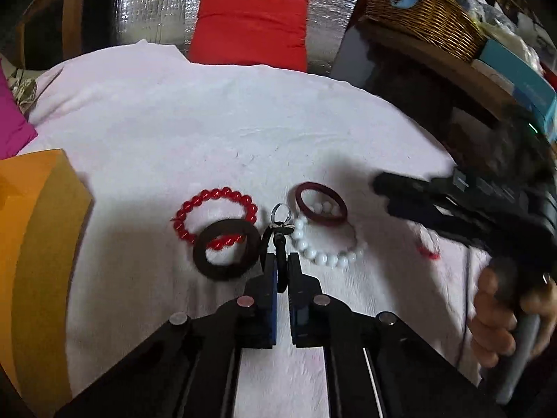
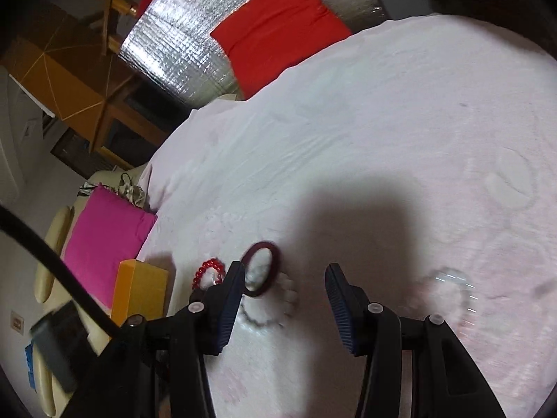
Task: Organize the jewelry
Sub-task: 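Grasp the black clip keychain with the left tool while the right tool grasps the maroon bangle, then carry the keychain and maroon bangle into the orange box and release both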
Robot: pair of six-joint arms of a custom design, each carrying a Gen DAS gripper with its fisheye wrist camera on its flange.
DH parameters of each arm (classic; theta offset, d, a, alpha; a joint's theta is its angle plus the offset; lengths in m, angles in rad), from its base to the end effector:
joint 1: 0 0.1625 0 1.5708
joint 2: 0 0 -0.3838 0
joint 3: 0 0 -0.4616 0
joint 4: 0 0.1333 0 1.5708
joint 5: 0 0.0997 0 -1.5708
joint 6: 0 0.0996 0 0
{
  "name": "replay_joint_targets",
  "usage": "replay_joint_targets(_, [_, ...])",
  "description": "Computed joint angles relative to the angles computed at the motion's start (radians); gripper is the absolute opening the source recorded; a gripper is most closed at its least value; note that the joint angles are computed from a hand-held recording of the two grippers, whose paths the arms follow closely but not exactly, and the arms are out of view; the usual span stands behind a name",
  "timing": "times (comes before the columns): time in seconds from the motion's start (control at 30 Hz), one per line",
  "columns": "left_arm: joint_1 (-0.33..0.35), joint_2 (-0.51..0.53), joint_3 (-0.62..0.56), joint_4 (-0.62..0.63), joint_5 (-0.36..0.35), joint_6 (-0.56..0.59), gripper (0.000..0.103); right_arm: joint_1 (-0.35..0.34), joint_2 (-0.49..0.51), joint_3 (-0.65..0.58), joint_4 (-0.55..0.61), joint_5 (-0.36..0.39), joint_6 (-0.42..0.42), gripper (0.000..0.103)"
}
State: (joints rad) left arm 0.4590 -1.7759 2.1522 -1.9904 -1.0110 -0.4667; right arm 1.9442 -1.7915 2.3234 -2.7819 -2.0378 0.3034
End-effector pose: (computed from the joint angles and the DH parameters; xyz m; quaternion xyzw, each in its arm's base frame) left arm -0.3249 -0.3682 0.2886 0.2989 0.9132 -0.2107 0.1798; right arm 0.2455 -0.3842 0.2963 -0.0449 -0.9194 0.3781 0.0982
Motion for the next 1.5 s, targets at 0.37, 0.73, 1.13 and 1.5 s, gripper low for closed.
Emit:
replay_joint_targets(0.37, [-0.038,-0.143,0.034,0.121,0.0,-0.027,0.006,0.044,0.244,-0.125,-0.005,-0.164,-0.006,0.013])
replay_joint_targets(0.73, [-0.034,-0.145,0.067,0.082,0.026,-0.033,0.006,0.079,0.129,-0.055,-0.095,-0.17,-0.018,0.007])
replay_joint_targets(1.13, [-0.026,-0.052,0.103,0.01,0.055,0.062,0.066,0.107,0.021,-0.003,0.01,-0.176,0.036,0.007])
replay_joint_targets(1.5, [0.058,0.045,0.08,-0.072,0.011,0.049,0.005,0.118,0.016,-0.004,0.018,-0.196,0.025,0.007])
